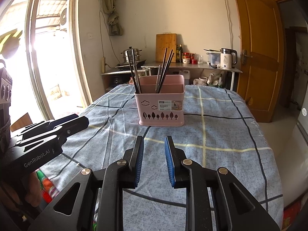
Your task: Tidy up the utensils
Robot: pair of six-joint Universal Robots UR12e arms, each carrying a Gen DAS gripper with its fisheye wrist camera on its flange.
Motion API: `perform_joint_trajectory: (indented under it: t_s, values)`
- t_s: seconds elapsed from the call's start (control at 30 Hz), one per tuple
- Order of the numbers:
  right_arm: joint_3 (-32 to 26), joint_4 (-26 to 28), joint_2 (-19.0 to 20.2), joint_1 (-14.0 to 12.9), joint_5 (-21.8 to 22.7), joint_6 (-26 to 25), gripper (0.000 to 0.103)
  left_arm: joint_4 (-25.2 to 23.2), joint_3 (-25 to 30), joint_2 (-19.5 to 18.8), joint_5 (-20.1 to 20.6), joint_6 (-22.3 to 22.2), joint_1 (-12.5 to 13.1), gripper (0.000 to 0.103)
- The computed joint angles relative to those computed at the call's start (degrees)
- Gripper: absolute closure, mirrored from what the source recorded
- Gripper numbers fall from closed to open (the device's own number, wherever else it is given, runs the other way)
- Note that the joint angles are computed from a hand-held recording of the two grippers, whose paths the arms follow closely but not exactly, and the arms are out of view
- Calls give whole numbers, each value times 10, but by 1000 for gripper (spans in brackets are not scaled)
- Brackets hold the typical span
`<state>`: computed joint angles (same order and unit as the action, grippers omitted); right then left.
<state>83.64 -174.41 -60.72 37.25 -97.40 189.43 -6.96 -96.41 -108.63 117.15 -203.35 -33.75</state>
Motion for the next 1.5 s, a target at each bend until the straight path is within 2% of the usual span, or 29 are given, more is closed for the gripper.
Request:
perform_joint_trajectory:
  t_s: [1.5]
  values:
    - [0, 14, -1, 1, 6, 2, 80, -1, -5, 1, -7, 4, -1, 76]
